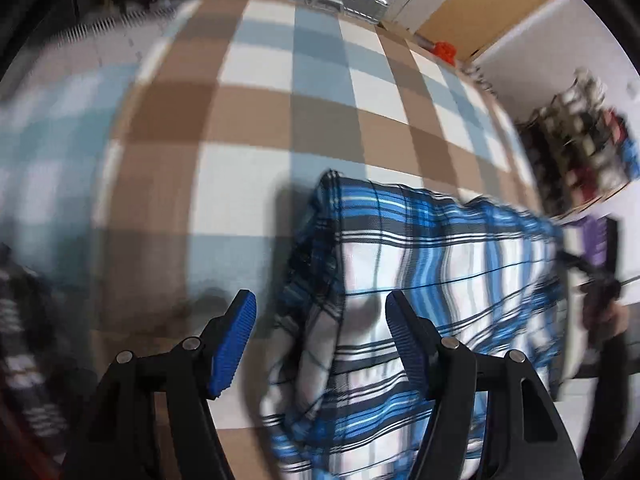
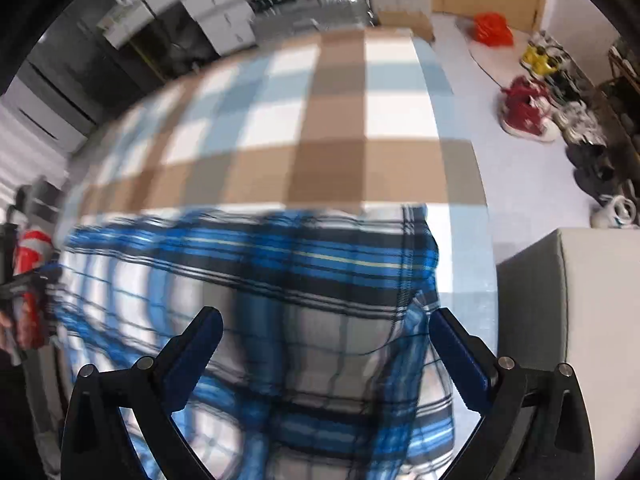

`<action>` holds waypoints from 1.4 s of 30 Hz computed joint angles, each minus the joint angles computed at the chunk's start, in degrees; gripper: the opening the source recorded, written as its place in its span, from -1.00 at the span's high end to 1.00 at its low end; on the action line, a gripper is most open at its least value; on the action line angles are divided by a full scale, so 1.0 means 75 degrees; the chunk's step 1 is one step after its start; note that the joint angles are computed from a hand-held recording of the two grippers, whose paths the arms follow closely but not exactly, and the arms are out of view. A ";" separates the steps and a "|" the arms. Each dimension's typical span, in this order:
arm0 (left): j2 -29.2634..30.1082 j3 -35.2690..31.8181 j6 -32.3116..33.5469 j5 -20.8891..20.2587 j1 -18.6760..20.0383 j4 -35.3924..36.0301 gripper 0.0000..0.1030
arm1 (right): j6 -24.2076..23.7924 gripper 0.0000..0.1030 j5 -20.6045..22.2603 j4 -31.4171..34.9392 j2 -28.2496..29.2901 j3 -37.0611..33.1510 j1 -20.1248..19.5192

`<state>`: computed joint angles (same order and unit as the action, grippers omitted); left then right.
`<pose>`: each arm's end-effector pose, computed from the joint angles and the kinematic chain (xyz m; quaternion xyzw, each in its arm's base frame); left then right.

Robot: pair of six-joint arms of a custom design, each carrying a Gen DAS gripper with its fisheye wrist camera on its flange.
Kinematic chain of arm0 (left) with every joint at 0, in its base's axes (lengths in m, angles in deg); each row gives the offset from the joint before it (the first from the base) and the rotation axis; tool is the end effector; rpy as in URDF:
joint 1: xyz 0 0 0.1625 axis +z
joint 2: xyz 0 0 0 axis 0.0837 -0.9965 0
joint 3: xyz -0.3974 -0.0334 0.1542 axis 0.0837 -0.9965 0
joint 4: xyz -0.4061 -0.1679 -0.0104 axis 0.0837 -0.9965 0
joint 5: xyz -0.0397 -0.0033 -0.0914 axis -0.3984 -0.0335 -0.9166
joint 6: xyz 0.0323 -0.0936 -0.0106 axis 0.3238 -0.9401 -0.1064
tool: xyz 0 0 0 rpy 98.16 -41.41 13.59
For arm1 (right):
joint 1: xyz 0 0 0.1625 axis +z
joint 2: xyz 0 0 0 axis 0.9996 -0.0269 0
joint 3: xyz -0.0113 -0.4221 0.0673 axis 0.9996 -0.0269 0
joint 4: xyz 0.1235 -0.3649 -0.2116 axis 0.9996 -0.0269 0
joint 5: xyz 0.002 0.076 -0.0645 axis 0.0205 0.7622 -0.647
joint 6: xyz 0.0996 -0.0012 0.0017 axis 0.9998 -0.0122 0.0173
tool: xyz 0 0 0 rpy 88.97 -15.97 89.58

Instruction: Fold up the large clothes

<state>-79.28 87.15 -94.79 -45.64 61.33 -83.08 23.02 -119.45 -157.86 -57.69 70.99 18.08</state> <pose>-0.0153 -0.4830 0.4444 -0.0731 0.9629 -0.1793 0.1880 0.2436 -0.5312 0.1894 0.2157 -0.9389 0.0545 0.2624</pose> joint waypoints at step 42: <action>-0.0362 -0.0060 0.0240 0.1583 -0.0831 -0.0468 0.51 | -0.0182 -0.90 0.1176 -0.1809 0.0316 -0.0321 0.0290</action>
<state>-81.99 86.70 -92.99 -33.76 55.09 -86.59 21.66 -110.63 -171.42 -55.32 68.58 20.26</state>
